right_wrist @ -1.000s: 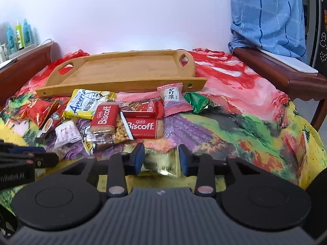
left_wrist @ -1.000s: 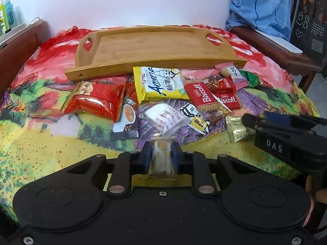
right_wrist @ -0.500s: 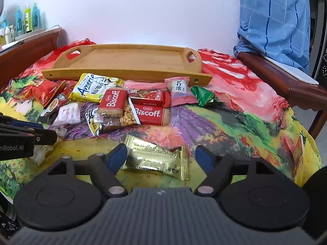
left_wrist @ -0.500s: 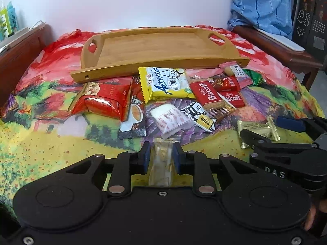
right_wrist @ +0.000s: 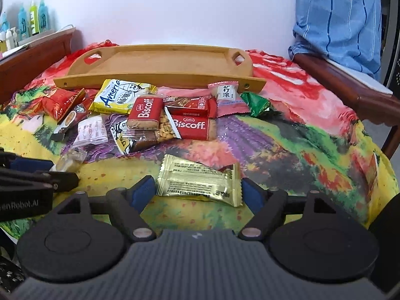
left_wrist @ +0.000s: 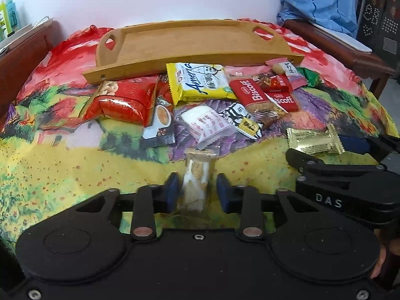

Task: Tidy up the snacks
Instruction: 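Carry both snacks over the bamboo tray and open both tools to drop them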

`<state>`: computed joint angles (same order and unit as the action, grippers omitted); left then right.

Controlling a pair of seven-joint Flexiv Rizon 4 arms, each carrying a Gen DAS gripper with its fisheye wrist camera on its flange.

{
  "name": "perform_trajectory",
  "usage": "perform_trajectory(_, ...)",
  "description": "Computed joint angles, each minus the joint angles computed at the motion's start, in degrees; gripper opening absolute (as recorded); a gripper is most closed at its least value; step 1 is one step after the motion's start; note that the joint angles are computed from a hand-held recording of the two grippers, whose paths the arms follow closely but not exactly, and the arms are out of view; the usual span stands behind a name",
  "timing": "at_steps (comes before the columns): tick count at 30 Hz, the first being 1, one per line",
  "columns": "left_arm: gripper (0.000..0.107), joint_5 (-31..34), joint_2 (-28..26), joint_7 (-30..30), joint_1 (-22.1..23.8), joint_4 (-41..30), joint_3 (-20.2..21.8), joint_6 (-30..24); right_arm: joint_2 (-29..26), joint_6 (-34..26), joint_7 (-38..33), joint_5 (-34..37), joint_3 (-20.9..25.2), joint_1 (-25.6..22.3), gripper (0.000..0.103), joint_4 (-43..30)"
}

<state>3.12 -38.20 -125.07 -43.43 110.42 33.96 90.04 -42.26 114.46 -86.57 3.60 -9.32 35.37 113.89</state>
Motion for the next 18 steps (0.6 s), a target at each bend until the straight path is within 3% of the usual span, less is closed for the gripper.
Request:
perform_trajectory(2, 0.021, -0.16, 0.26, 0.00, 0.42, 0.10, -0.64, 0.21, 0.18, -0.40, 0.13, -0.22, 0.34, -0.17, 0.071, 0.03)
perform_trajectory(5, 0.020, -0.25, -0.09, -1.05, -1.06, -0.22, 0.77, -0.40, 0.24, 0.28, -0.14, -0.13, 0.26, 0.21, 0.064, 0.47)
perform_trajectory(9, 0.020, 0.27, -0.21, -2.76, -2.69, -0.41, 2.50, -0.72, -0.44, 1.88, -2.11, 2.65, -3.17, 4.18, 0.062, 0.99)
perform_trajectory(18, 0.020, 1.49, 0.92, -5.14, -4.80, -0.45, 5.52, -0.17, 1.33, 1.64, -1.98, 4.54, -2.06, 2.74, 0.062, 0.57)
